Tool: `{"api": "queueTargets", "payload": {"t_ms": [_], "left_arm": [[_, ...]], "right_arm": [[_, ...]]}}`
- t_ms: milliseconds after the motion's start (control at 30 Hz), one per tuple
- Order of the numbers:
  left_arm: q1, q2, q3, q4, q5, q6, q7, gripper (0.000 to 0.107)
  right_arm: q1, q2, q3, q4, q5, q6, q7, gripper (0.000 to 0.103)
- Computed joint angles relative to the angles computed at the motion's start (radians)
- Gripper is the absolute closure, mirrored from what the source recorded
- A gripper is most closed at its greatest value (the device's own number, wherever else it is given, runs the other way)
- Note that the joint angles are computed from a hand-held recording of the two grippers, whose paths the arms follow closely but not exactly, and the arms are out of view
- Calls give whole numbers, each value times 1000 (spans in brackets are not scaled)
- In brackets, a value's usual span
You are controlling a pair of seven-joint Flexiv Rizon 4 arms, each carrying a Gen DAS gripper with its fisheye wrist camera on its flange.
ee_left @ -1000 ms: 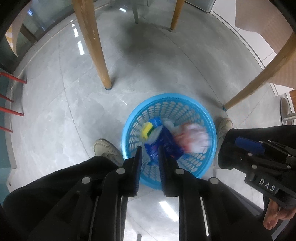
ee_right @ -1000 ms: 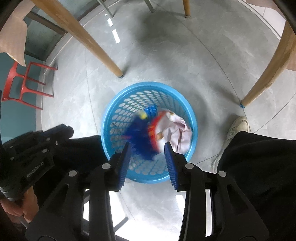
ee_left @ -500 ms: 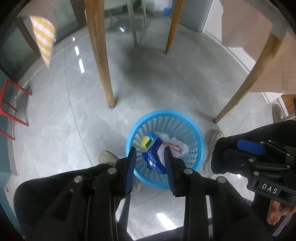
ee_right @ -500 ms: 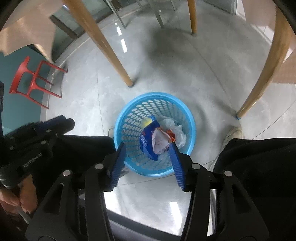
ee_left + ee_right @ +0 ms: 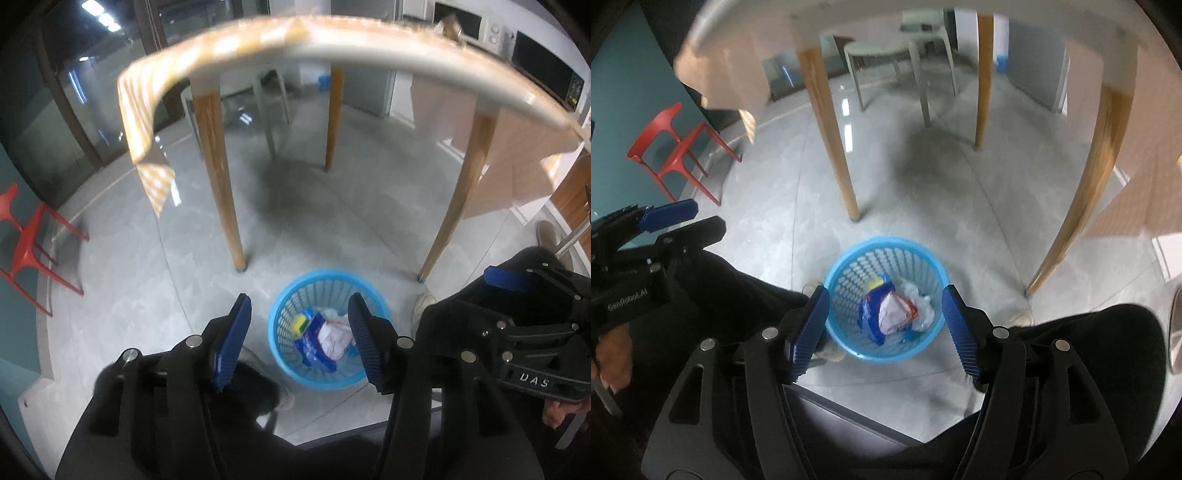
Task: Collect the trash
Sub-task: 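Raise both open tools up toward the clear wrappers on the table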
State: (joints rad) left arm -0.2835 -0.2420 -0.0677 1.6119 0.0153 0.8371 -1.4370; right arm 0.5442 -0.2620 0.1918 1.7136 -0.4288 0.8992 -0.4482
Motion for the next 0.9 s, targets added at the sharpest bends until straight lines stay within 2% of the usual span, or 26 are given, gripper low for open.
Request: {"api": "queueTargets", "payload": {"t_ms": [267,467,733,900], "left_arm": [[13,40,-9,-2,-42,43,34,50],[24,23,-12,-70,-69,72,40,49],[18,-64,-9,-250,-70,57,12,47],[2,-155,5,-419,-39,-1,-9,46]], "right_arm": [[-7,83,-23,15,-162,8,67,36],[-47,133,-32,-7,-273,17,114,32],[-99,127,-50,-83,-325,-7,101,30],[-122,95,-66,-142,-302,-22,64,29]]}}
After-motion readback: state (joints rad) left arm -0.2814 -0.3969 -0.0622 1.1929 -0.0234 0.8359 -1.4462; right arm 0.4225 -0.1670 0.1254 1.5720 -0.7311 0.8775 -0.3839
